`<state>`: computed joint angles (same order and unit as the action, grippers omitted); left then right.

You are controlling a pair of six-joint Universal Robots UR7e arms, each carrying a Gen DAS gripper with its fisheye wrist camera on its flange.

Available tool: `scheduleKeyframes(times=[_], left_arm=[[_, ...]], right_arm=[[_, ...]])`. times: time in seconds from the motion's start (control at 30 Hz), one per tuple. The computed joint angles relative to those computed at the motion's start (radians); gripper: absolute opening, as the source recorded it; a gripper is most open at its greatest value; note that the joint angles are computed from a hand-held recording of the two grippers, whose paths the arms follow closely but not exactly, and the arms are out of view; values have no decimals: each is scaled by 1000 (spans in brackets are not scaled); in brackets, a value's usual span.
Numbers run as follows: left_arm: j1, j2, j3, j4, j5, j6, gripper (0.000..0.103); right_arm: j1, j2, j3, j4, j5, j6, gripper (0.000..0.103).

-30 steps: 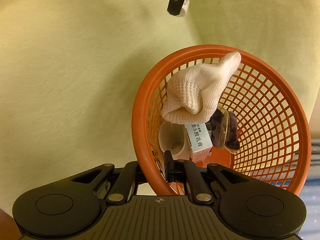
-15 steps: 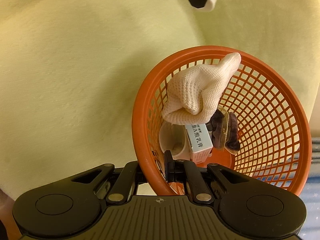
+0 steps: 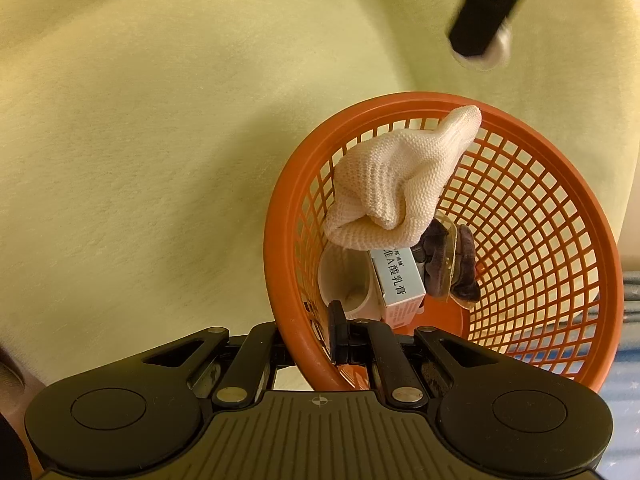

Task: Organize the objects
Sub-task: 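Carry the white pill bottle over the basket and release it with the left gripper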

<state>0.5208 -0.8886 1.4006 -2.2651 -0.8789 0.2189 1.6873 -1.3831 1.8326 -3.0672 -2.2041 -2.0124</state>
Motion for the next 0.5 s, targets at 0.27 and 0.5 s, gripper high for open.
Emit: scheduleKeyframes(times=[0.27, 0.5], left_arm=[[0, 64, -92, -7, -65, 73, 42], [9, 121, -167, -2, -102, 126, 43]], right_arm=[[1, -3, -2, 12, 3, 10, 4], [1, -11, 10, 9, 9, 11, 4]])
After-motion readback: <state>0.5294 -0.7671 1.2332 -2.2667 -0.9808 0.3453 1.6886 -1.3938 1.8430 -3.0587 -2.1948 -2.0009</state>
